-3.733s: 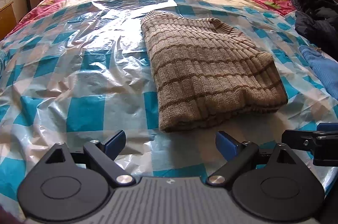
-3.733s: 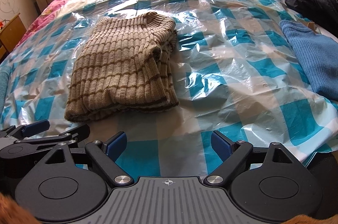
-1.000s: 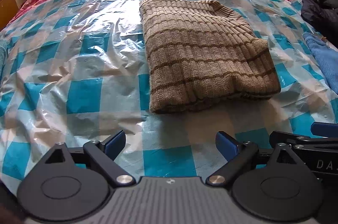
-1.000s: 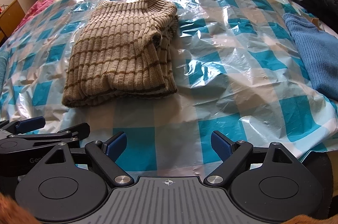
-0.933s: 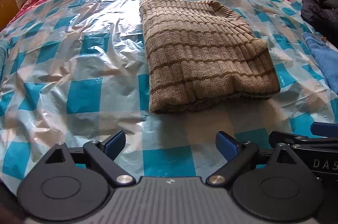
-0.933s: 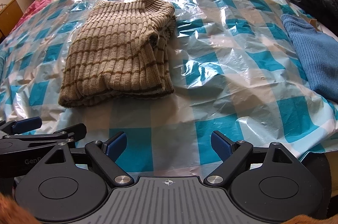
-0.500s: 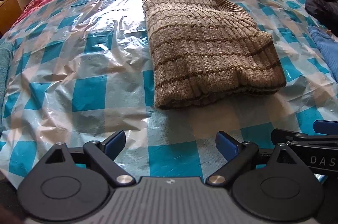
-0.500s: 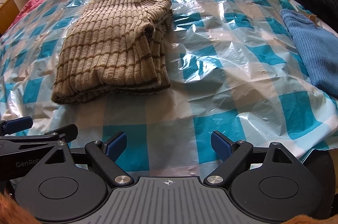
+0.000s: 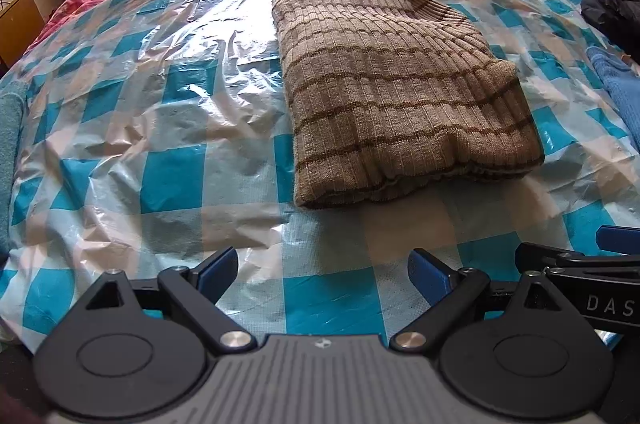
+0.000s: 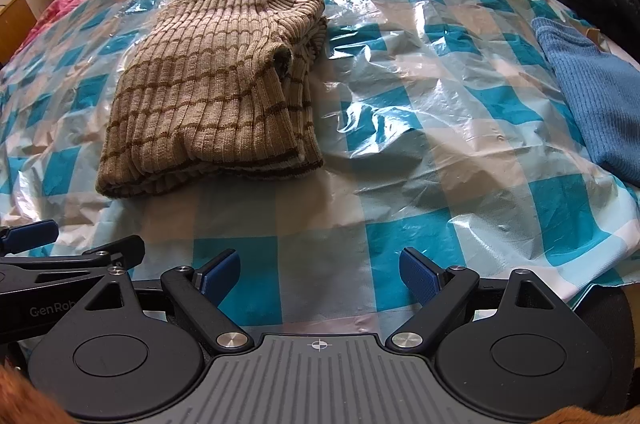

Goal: Fold small clothes

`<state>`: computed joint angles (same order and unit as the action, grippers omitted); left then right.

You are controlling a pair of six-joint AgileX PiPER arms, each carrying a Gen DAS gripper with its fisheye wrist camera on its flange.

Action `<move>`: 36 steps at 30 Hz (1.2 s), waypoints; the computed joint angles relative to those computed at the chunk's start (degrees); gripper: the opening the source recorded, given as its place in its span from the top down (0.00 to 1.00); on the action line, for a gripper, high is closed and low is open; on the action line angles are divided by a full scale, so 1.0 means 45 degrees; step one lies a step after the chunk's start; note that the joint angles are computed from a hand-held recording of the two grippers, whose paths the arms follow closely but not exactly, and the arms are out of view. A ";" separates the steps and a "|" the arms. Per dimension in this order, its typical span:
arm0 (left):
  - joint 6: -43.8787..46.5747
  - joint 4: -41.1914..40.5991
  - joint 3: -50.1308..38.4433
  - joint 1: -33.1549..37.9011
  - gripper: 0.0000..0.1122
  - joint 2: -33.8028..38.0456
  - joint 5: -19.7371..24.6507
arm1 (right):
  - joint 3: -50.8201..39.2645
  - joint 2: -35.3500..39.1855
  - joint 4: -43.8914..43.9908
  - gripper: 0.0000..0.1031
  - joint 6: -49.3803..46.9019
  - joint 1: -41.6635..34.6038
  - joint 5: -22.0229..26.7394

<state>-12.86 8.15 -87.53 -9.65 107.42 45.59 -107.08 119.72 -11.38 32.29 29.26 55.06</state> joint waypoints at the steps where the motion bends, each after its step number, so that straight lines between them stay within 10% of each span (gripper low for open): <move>1: 0.0010 -0.0007 -0.0031 0.0007 0.14 0.0006 0.0034 | -0.0010 -0.0002 0.0008 0.14 -0.0011 -0.0005 0.0011; 36: -0.0091 -0.0160 -0.0659 -0.0025 0.15 0.0346 0.0891 | -0.0351 0.0216 0.0360 0.14 -0.0334 -0.0142 0.0282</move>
